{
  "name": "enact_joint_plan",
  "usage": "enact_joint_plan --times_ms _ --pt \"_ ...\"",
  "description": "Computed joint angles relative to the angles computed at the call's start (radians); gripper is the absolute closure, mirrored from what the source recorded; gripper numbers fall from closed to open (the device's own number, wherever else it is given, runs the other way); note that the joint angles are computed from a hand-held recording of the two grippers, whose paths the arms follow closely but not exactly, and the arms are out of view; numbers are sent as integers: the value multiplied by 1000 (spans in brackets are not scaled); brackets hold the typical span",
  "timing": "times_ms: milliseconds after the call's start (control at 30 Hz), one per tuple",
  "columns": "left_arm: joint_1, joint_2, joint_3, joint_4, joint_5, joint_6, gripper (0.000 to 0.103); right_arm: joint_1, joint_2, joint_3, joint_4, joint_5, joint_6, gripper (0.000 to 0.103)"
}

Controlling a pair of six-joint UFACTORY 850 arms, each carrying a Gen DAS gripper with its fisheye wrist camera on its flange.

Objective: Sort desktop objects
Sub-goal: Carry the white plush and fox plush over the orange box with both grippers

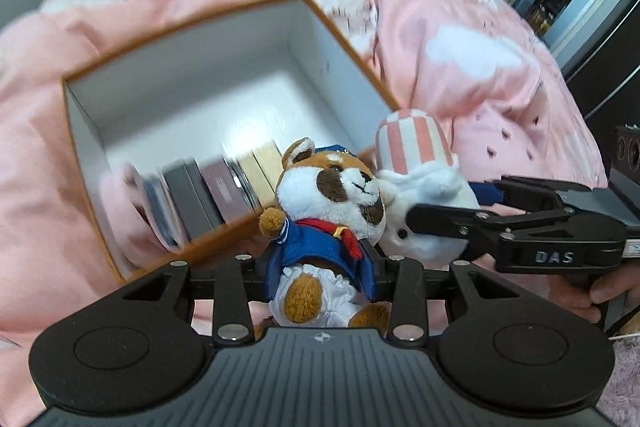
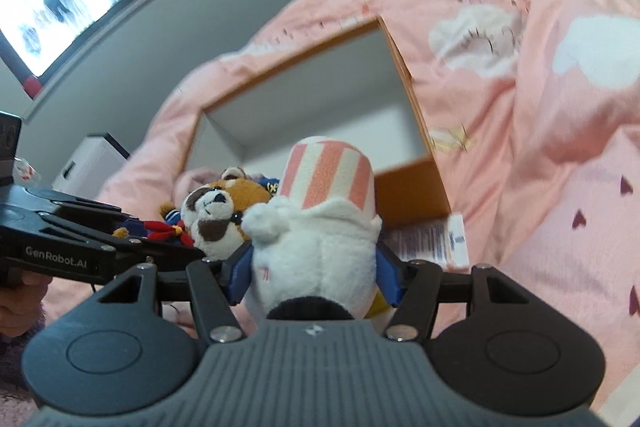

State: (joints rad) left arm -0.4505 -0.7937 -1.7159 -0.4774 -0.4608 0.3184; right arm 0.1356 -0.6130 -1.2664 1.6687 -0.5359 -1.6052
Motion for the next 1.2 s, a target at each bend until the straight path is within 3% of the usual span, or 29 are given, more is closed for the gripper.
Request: enact_joint_plan --times_ms 167,600,733,933,1100,1200 --pt "11 17 3 14 60 -14 59 -12 -8 -32 15 -81 10 40" --pt "67 -29 -82 115 140 -180 59 16 -114 -239 -14 -93 77 40" --pt "80 -56 -122 229 161 -303 59 22 -167 -337 -57 -104 123 40" --pt "103 -114 -199 273 192 -430 59 43 -267 -511 -180 -120 261 40" --pt "112 -204 -301 287 164 -553 59 61 -351 -643 -301 -138 409 40" --pt "105 -251 -350 459 136 -735 59 64 -404 -722 -380 -175 517 39"
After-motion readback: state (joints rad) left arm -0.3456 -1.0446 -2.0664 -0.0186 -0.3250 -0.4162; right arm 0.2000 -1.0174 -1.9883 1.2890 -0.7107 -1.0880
